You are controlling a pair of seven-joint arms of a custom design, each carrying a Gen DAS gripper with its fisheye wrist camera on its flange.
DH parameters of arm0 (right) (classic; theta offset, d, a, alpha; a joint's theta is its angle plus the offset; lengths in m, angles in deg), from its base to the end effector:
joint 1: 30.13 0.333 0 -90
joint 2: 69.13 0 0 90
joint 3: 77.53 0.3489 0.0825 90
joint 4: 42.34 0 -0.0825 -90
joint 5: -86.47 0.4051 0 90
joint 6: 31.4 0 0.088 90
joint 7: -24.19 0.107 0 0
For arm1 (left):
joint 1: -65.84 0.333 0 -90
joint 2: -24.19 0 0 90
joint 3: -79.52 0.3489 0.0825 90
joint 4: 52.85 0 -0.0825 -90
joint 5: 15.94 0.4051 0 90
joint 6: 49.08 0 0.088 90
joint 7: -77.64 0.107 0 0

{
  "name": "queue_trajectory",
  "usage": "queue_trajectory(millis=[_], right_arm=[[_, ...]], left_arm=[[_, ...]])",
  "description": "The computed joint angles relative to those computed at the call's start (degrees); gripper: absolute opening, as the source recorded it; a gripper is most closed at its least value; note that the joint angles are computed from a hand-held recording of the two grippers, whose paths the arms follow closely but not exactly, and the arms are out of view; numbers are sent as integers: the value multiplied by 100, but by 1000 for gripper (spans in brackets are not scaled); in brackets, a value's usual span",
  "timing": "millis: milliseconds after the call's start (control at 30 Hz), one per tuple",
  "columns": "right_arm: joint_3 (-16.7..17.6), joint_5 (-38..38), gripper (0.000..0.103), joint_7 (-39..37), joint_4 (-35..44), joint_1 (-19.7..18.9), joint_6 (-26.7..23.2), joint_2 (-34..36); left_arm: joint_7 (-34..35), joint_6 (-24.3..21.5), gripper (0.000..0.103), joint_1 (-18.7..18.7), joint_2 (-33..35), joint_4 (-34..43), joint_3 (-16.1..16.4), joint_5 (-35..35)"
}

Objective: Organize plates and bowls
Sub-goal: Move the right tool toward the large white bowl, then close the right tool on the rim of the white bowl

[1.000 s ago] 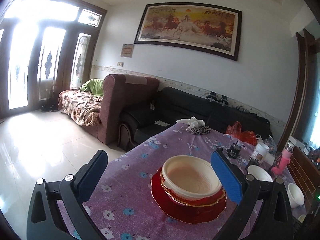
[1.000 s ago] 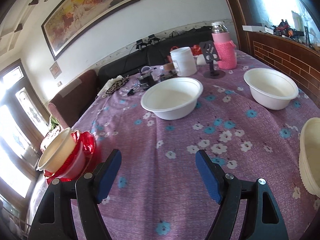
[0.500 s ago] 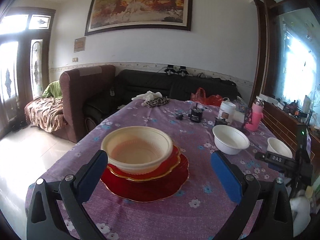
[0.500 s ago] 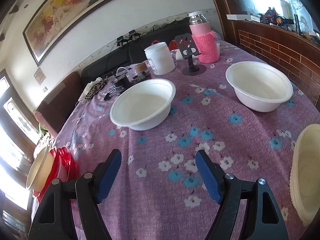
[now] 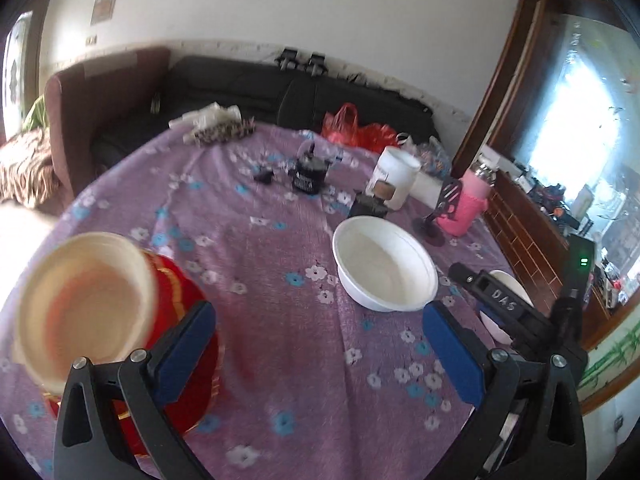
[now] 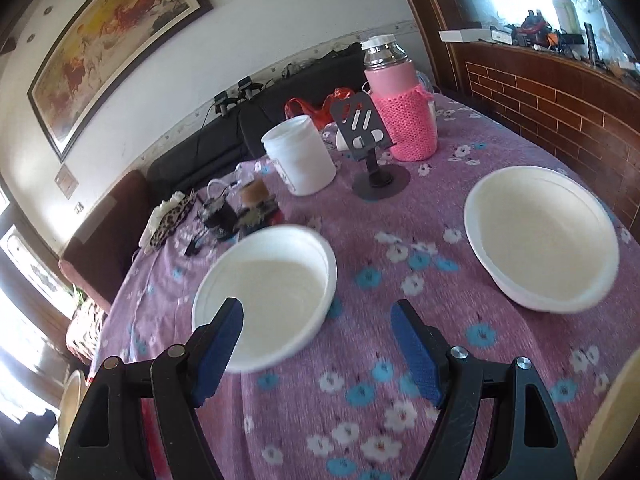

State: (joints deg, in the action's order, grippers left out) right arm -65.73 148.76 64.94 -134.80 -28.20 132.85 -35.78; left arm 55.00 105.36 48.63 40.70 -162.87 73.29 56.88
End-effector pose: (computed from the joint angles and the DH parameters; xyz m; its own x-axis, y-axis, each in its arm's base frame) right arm 0.7500 0.1036 0.3574 0.2155 -0.8823 -0.4184 -0.7428 0.1300 -0.6567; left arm 0.6011 -0.2898 0.3991 0.3644 -0.8887 0.2781 -0.5492 -0.4463 -0.7065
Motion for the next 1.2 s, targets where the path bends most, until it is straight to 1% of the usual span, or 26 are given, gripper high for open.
queue_trajectory(millis=[33,100,167,200,300,400,533,700,767,867,900,967,1000,1033,1100,1133,1167,1200], right_arm=[[-83,-122,80,209,198,59,-98,135],[-120,-260,80,424,465,69,-244,329],[-12,-239,80,307,594,-12,-232,455],[15,-248,80,239,614,-23,-183,491],[-130,-606,80,431,799,83,-268,668],[-132,-775,80,575,971,73,-278,848],[-250,-1136,80,1009,1230,114,-554,1082],[-182,-1338,80,1264,1436,38,-861,1266],[-149,-1369,80,1232,1414,37,-847,1268],[-111,-1404,80,1152,1386,54,-802,1270],[-98,-1404,79,1124,1380,60,-775,1274],[-104,-1428,75,1124,1384,84,-755,1287],[-116,-1451,73,1135,1391,102,-748,1299],[-112,-1461,72,1137,1413,109,-745,1319],[-96,-1480,60,1143,1461,99,-807,1355],[-85,-1482,56,1144,1486,85,-857,1371],[-69,-1478,45,1140,1507,63,-929,1384],[-54,-1476,35,1144,1537,40,-1032,1399]], left_arm=[[148,129,103,83,209,187,-27,-239],[382,345,103,186,579,498,-31,-749],[514,506,103,204,866,729,49,-1089],[583,499,103,190,1003,850,101,-1236],[671,497,103,101,1268,1122,298,-1473],[814,620,103,164,1573,1414,384,-1862],[769,727,103,89,1877,1727,616,-2083],[1009,929,103,89,2209,2036,685,-2328],[1267,926,102,88,2351,2183,676,-2424],[1495,925,102,-9,2535,2394,800,-2416],[1613,980,102,31,2585,2437,763,-2476],[1933,1248,102,216,2699,2488,578,-2704],[1992,1303,102,192,2725,2511,611,-2765],[2012,1300,102,106,2735,2538,711,-2768],[2307,1339,102,164,2804,2616,613,-2911],[2375,1297,102,118,2818,2647,650,-2948],[2477,1261,95,93,2833,2681,656,-2977],[2667,1224,90,129,2856,2719,578,-3041]])
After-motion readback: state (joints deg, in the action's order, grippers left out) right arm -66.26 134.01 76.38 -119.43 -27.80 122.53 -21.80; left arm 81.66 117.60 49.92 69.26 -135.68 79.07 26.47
